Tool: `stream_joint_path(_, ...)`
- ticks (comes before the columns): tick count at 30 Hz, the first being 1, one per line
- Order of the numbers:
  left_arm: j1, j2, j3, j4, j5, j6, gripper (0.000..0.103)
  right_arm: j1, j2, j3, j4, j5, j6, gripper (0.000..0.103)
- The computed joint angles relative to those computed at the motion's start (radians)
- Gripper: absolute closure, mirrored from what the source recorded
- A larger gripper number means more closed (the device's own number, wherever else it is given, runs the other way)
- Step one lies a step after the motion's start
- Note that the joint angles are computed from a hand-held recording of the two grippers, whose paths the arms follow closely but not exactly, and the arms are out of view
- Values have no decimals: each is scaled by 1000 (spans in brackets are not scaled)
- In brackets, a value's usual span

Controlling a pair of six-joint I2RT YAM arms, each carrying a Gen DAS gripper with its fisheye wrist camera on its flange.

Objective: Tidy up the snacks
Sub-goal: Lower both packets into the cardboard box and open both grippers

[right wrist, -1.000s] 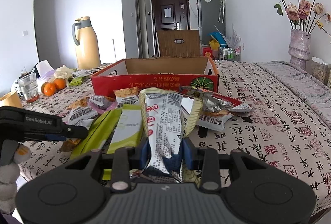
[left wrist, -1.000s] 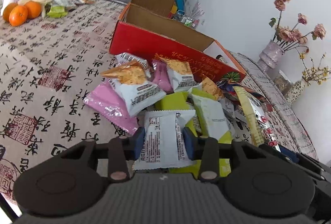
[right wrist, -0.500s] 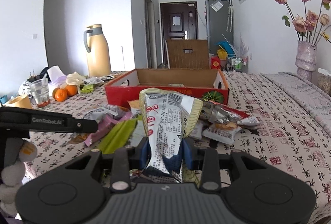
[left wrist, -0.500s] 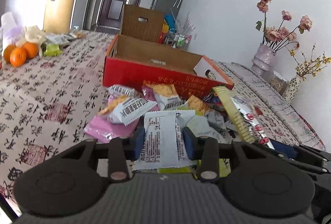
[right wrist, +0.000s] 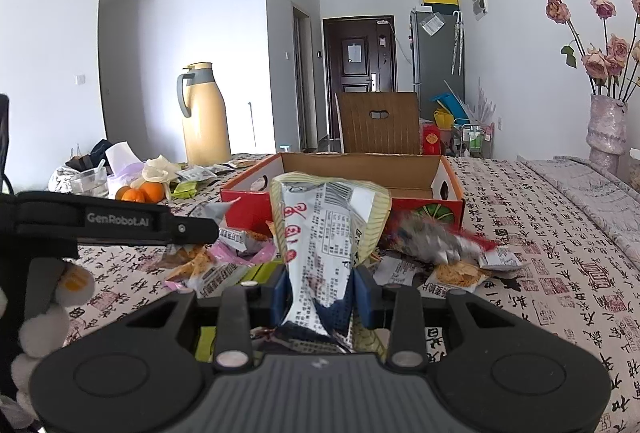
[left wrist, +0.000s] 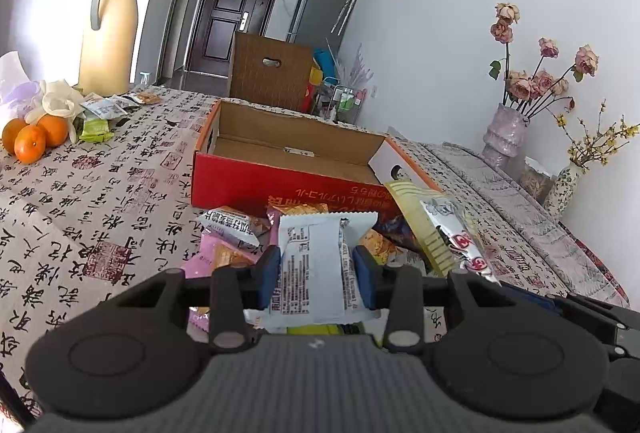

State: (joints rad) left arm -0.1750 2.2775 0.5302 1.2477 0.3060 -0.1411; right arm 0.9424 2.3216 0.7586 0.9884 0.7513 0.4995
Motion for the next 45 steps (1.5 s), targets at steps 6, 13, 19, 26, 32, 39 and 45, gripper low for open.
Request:
stream_joint_path(6, 14, 2, 8, -5, 5, -1, 63, -13, -4, 5, -8, -2, -4, 69)
stream_joint_path(13, 10, -33, 54, -60, -20, 1, 63, -75, -29, 18, 12, -9, -61, 69)
stream_joint_path(19, 0, -68, 153, -167, -66, 6, 63, -174, -57, 63, -9, -59, -118, 69)
stream_joint_path(26, -27, -98, 334, -351, -139, 23, 63, -309, -81, 187, -110, -154, -199, 69)
stream_joint_path(32, -54, -60, 534, -512, -194, 48, 63, -408, -45, 377, -281, -235, -234, 69)
stream_joint_path(39, -99, 64, 824, -733, -303, 79, 63, -483, 88, 699, -565, -283, -250, 69)
stream_joint_path(45, -123, 236, 1141, -987, -400, 95, 62, -540, 295, 1095, -927, -323, -222, 68)
